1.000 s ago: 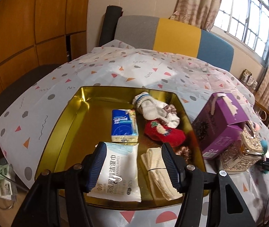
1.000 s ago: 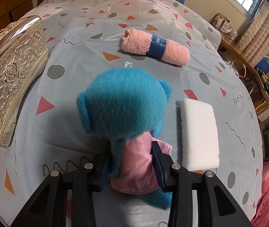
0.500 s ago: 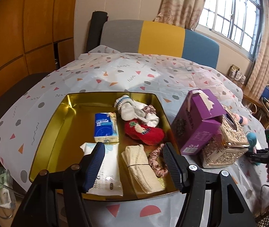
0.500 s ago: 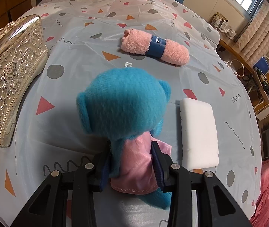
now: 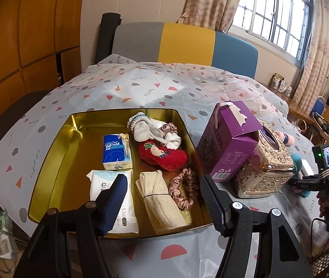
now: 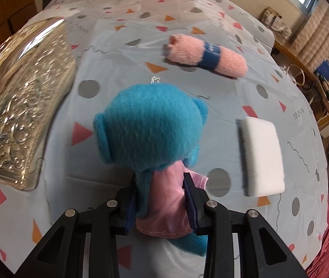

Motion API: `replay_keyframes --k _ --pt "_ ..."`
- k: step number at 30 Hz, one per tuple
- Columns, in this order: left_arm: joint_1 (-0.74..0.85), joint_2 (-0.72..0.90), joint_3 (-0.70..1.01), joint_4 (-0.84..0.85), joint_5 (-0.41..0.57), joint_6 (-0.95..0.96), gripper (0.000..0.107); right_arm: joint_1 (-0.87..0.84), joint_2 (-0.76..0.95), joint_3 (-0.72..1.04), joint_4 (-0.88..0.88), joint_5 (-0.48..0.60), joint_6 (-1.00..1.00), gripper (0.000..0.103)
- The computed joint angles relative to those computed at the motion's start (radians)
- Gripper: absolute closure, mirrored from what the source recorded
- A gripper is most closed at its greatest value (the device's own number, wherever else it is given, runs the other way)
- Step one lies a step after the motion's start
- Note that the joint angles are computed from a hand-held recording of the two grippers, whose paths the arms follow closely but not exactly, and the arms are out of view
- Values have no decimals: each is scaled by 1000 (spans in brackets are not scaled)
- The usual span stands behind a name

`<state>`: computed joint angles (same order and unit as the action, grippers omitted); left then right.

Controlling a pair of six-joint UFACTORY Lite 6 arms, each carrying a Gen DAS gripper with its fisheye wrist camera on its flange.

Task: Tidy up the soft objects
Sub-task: 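Raise the open left gripper away from the wipes packet in the tray, then carry the blue plush doll into the gold tray and open the right gripper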

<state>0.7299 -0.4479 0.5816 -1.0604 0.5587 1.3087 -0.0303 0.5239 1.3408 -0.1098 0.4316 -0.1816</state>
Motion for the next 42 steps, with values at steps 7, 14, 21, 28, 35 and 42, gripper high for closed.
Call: replay_keyframes --k 7,14,21,28,35,42 --pt "26 -22 -24 4 41 38 40 41 -12 -26 -100 -21 177 68" --pt "49 -23 -30 4 70 51 39 39 -22 -8 33 -32 123 75" --pt "57 -9 -26 6 76 51 39 71 -3 84 122 0 87 75" --pt "57 -1 -30 8 72 57 39 99 -9 141 148 30 77 75" --pt "64 4 -30 5 72 65 39 138 25 324 163 112 72 75" --pt "87 1 -29 4 79 74 39 260 92 591 153 208 102 75"
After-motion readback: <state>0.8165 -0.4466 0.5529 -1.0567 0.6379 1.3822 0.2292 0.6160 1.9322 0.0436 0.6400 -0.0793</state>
